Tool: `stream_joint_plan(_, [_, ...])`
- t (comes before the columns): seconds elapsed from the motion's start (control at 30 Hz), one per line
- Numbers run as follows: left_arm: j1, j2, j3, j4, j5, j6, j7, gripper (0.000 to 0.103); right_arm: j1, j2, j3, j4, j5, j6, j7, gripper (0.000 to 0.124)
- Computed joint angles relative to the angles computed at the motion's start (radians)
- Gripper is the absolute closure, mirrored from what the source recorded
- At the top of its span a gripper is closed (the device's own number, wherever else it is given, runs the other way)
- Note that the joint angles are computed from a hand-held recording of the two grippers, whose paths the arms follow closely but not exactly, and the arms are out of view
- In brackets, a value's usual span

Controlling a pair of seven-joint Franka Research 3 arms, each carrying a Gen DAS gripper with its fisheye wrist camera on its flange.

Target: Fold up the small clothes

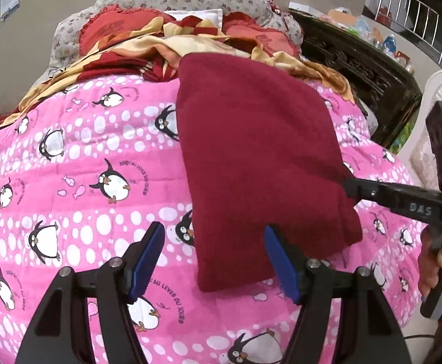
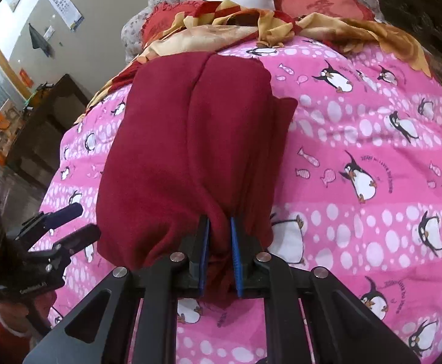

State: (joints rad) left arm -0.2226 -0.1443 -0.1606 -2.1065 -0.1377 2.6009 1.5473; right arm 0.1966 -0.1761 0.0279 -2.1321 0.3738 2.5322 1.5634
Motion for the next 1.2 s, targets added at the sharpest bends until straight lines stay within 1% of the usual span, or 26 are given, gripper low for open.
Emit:
stream_joint_plan(0.1, [0.000,0.010,-0.005,0.010,0.017,0.002,0.003,0.031,-0.001,-0.041,-0.006,-0.015,0.028,0.005,0.012,0.101])
stream_joint_plan(0.27, [-0.001,0.027,-0.011,0.020,0.019,-0.006,0.007,0.031,0.032,-0.101,-0.004,-0.038,0.071,-0.011,-0.052,0.094])
stream_joint_plan(0.4, [0.002,0.029,-0.011,0.017,0.015,-0.014,0.002,0.031,0.068,-0.096,-0.009,-0.046,0.143,-0.040,-0.111,0.091])
stream_joint_plan(0.47, [0.003,0.028,-0.013,0.018,0.021,-0.017,-0.002,0.031,0.065,-0.073,-0.001,-0.044,0.145,-0.046,-0.098,0.090])
stream_joint_plan(0.5, [0.004,0.026,-0.013,0.017,0.025,-0.015,-0.003,0.031,0.064,-0.062,-0.002,-0.047,0.156,-0.033,-0.093,0.091])
stream_joint_plan(0.57, [0.004,0.018,-0.012,0.012,0.026,-0.008,0.001,0.031,0.067,-0.070,-0.012,-0.069,0.201,-0.010,-0.108,0.109])
stream_joint_plan(0.6, [0.004,0.012,-0.009,0.006,0.021,-0.001,0.007,0.031,0.070,-0.092,-0.018,-0.089,0.224,-0.001,-0.134,0.112])
stream_joint_plan(0.67, [0.005,0.012,-0.006,0.002,0.020,0.005,0.008,0.031,0.046,-0.136,0.004,-0.132,0.160,0.031,-0.102,0.112])
stream_joint_plan(0.77, [0.008,0.038,-0.006,0.020,0.013,-0.022,-0.011,0.031,0.028,-0.128,0.002,-0.155,0.120,-0.014,-0.052,0.112])
stream_joint_plan(0.87, [0.011,0.029,-0.009,0.011,0.009,-0.011,-0.013,0.031,0.036,-0.132,-0.008,-0.156,0.128,-0.032,-0.068,0.111])
stream_joint_plan(0.93, [0.015,0.025,-0.012,0.008,0.038,0.008,-0.023,0.031,0.033,-0.150,-0.006,-0.144,0.110,-0.040,-0.072,0.106])
stream_joint_plan(0.97, [0.018,0.027,-0.013,0.011,0.053,0.017,-0.032,0.031,0.032,-0.157,-0.007,-0.135,0.108,-0.038,-0.074,0.099])
stream_joint_plan(1.03, [0.020,0.041,-0.012,0.028,0.062,0.025,-0.047,0.031,0.018,-0.162,0.006,-0.115,0.077,0.005,-0.055,0.094])
stream_joint_plan(1.07, [0.021,0.047,-0.012,0.035,0.064,0.026,-0.053,0.031,0.003,-0.156,0.024,-0.106,0.037,0.047,-0.026,0.091])
stream_joint_plan(1.13, [0.024,0.063,-0.017,0.052,0.080,0.031,-0.078,0.031,-0.024,-0.121,0.056,-0.071,-0.047,0.104,0.041,0.090])
stream_joint_plan(1.2, [0.028,0.075,-0.023,0.063,0.116,0.036,-0.107,0.031,-0.009,-0.062,0.050,-0.018,-0.059,0.136,0.045,0.090])
